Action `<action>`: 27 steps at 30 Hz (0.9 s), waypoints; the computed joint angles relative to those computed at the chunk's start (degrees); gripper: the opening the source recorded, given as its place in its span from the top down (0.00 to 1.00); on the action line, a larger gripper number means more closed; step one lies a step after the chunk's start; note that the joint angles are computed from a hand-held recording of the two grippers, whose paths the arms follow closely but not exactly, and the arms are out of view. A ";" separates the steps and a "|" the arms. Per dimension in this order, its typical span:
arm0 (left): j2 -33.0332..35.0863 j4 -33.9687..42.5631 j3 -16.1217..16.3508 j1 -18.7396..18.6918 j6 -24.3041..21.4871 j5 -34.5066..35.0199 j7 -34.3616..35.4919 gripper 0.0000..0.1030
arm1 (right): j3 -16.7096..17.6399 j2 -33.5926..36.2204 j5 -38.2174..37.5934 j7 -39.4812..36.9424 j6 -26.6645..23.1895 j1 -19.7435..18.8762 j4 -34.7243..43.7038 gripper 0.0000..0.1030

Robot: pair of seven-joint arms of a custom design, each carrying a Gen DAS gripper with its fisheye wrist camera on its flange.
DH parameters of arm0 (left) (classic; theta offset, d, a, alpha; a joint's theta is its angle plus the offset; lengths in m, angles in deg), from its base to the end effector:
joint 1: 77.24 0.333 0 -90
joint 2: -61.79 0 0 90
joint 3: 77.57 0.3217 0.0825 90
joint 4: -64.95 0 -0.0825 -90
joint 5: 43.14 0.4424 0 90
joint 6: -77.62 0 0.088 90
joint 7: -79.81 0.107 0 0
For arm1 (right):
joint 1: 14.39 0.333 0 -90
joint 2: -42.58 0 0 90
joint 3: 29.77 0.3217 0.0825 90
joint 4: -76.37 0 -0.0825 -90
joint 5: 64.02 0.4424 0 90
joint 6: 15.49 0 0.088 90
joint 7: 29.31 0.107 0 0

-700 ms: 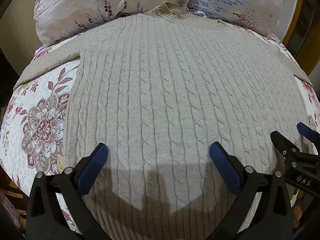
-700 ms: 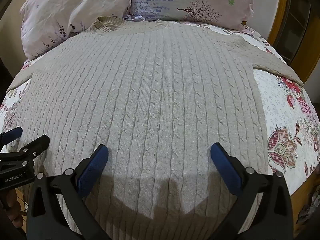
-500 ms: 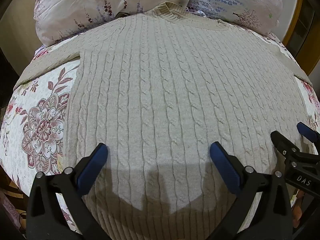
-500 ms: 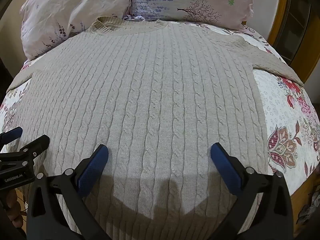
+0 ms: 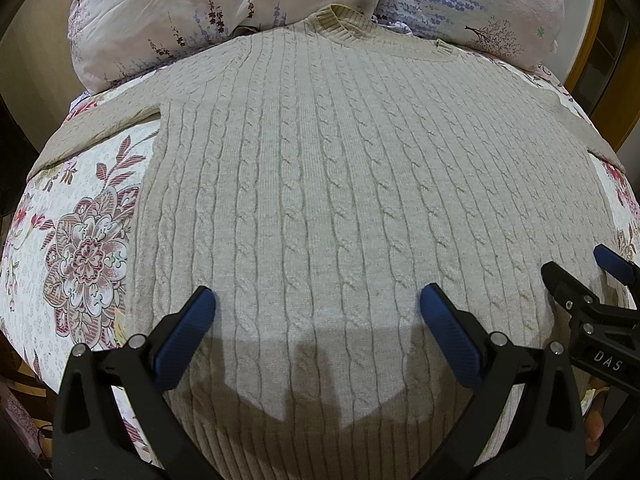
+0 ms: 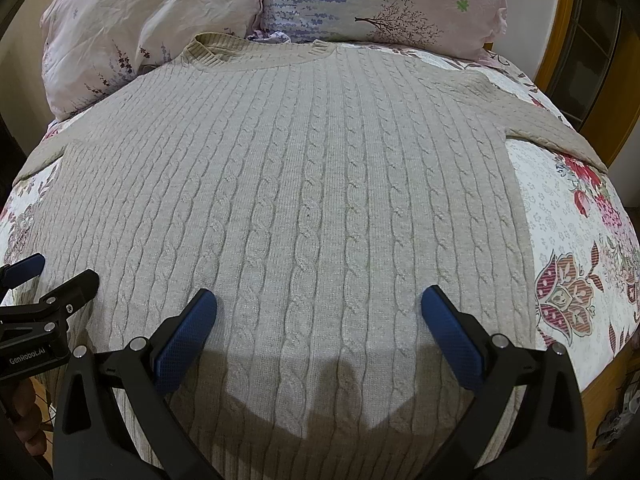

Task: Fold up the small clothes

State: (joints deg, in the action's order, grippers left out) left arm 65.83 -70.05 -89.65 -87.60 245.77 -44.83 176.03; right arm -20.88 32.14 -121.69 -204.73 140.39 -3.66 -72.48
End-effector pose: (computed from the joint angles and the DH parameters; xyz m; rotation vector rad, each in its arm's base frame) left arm 0.5426 -0.2219 0.3183 -1.4636 2.3813 -0.6057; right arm 0.4439 0.1888 0.2994 -1.4564 2.2661 -0.6807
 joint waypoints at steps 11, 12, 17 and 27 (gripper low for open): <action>0.00 -0.02 0.03 -0.03 0.05 -0.02 0.03 0.02 | -0.02 -0.03 -0.10 0.10 -0.01 0.02 -0.02 0.01; 0.00 -0.02 0.03 -0.03 0.05 -0.02 0.03 0.02 | -0.02 -0.05 -0.13 0.11 0.00 0.01 -0.03 0.01; -0.01 -0.04 0.05 -0.05 0.12 0.03 -0.02 0.02 | 0.00 0.06 -0.36 0.32 0.05 -0.03 -0.01 0.01; -0.01 -0.04 0.05 -0.04 0.11 0.08 -0.06 0.02 | -0.34 -0.11 0.72 -1.11 0.14 0.19 0.02 0.01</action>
State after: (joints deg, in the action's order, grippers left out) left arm 65.82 -70.09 -89.60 -87.64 245.88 -44.75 175.97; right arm -21.21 32.03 -120.97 -205.84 140.53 -3.46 -72.46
